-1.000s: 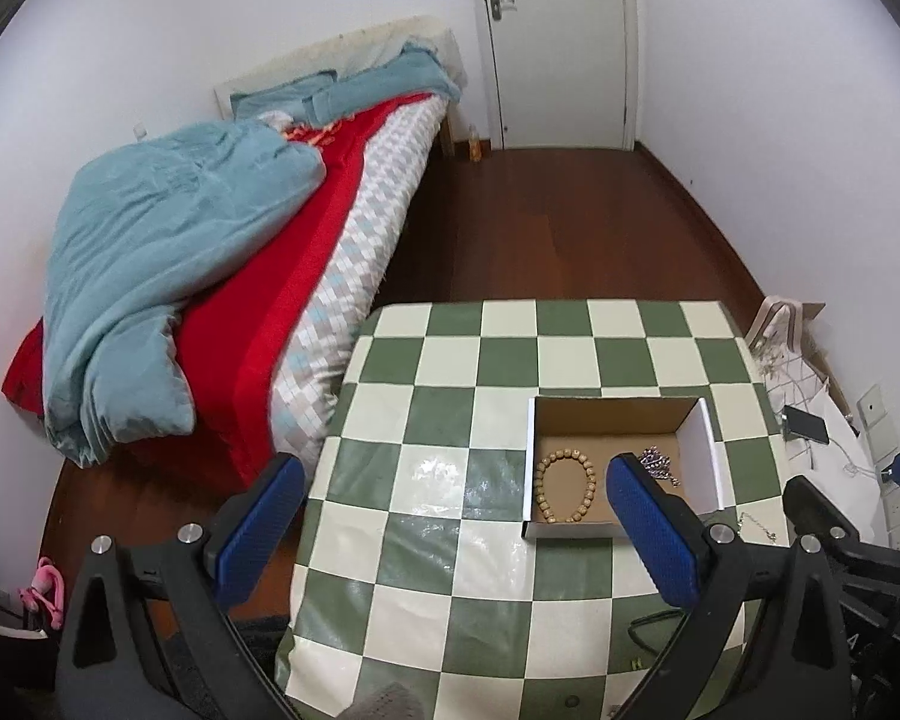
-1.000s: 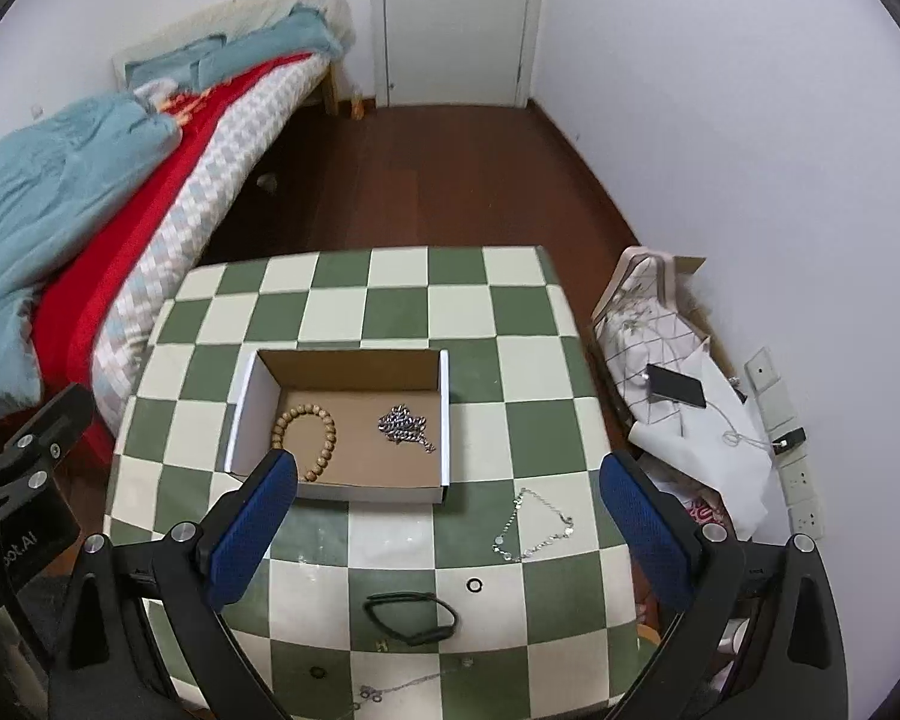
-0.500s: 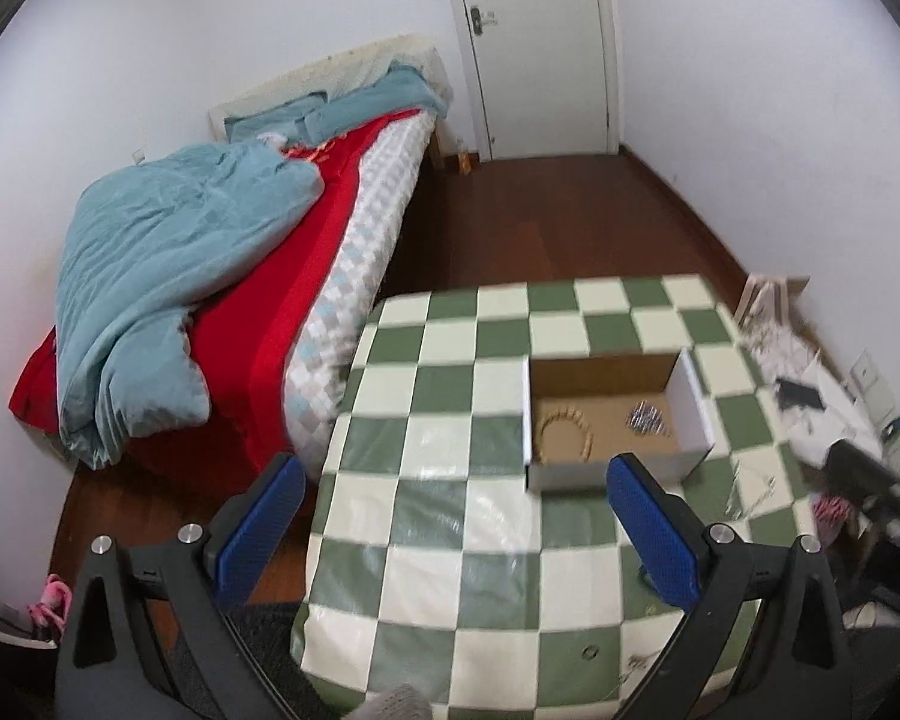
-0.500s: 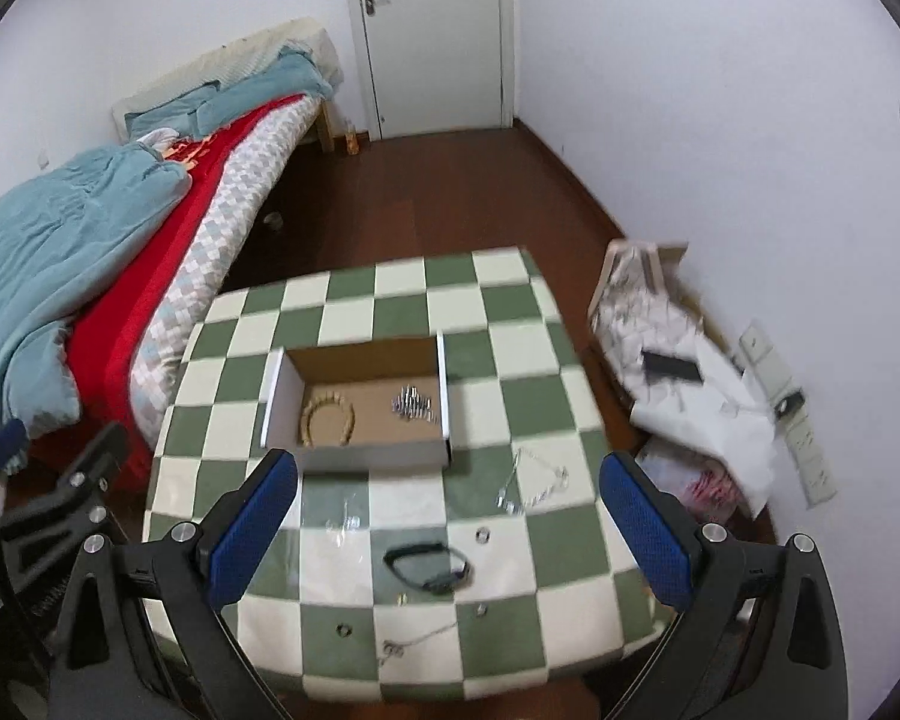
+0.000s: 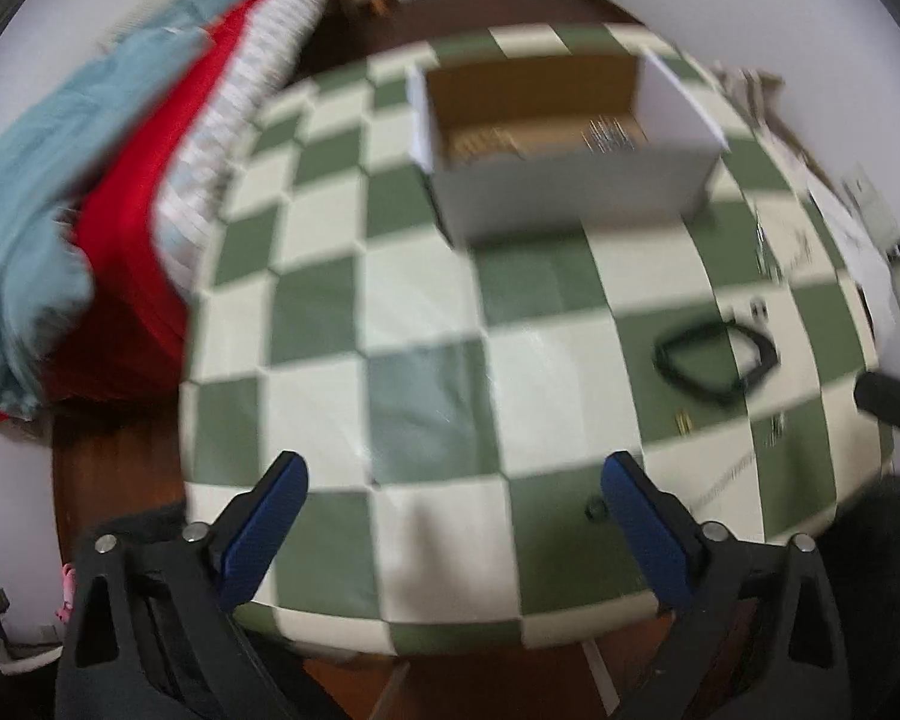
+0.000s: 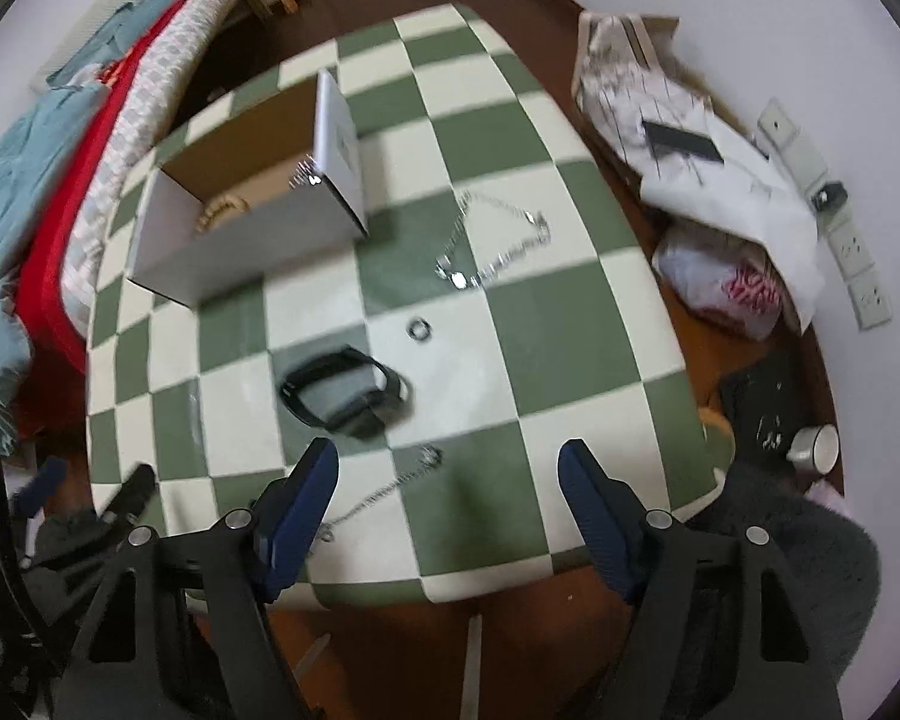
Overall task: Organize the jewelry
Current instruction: 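Grasp the small black ring with the left gripper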
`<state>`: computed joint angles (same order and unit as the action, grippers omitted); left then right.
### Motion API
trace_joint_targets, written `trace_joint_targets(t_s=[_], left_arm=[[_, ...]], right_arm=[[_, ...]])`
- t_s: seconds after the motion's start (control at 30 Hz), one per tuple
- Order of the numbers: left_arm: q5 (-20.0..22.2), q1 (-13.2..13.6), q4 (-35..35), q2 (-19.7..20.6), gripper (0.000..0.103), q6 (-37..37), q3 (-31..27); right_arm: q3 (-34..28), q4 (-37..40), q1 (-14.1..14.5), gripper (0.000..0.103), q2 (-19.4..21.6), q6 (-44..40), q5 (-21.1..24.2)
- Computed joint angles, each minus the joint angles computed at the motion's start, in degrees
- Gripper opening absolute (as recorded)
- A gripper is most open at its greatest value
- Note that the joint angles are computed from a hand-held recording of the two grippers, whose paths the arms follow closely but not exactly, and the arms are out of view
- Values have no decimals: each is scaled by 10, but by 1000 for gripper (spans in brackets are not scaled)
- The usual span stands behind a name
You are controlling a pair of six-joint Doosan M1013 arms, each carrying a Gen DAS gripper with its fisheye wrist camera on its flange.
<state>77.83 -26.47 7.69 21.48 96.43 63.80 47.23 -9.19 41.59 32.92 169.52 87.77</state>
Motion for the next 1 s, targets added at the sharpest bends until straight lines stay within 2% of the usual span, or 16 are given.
trace_joint_targets(t_s=[0.03,0.1,0.27,0.3,0.33,0.4,0.47,0.5,0.53,0.6,0.87,1.0], left_arm=[[11,-2,-4,2,86,6,4],[27,-5,-14,5,80,20,11],[25,-18,-6,0,78,39,37],[24,-20,-6,-1,72,42,40],[25,-22,-7,-2,61,45,44],[19,-25,-10,-5,55,47,49],[19,-25,-17,-5,43,52,49],[18,-25,-23,-6,28,54,50],[18,-26,-24,-7,17,56,50],[15,-28,-25,-9,10,58,53],[9,-26,-24,-15,10,54,59],[0,-15,-12,-10,10,42,54]], right_arm=[[16,9,-1,77,-6,5,-11],[31,23,-4,75,-11,11,-23],[67,51,-6,67,-21,28,-56],[68,53,-6,66,-21,29,-57],[70,57,-5,66,-20,29,-58],[73,62,-5,65,-19,31,-63],[71,67,-4,65,-16,29,-64],[70,69,-4,65,-15,29,-65],[69,70,-4,65,-14,28,-65],[65,73,-3,65,-10,26,-64],[50,83,-2,65,1,20,-60],[50,89,-3,65,2,21,-64]])
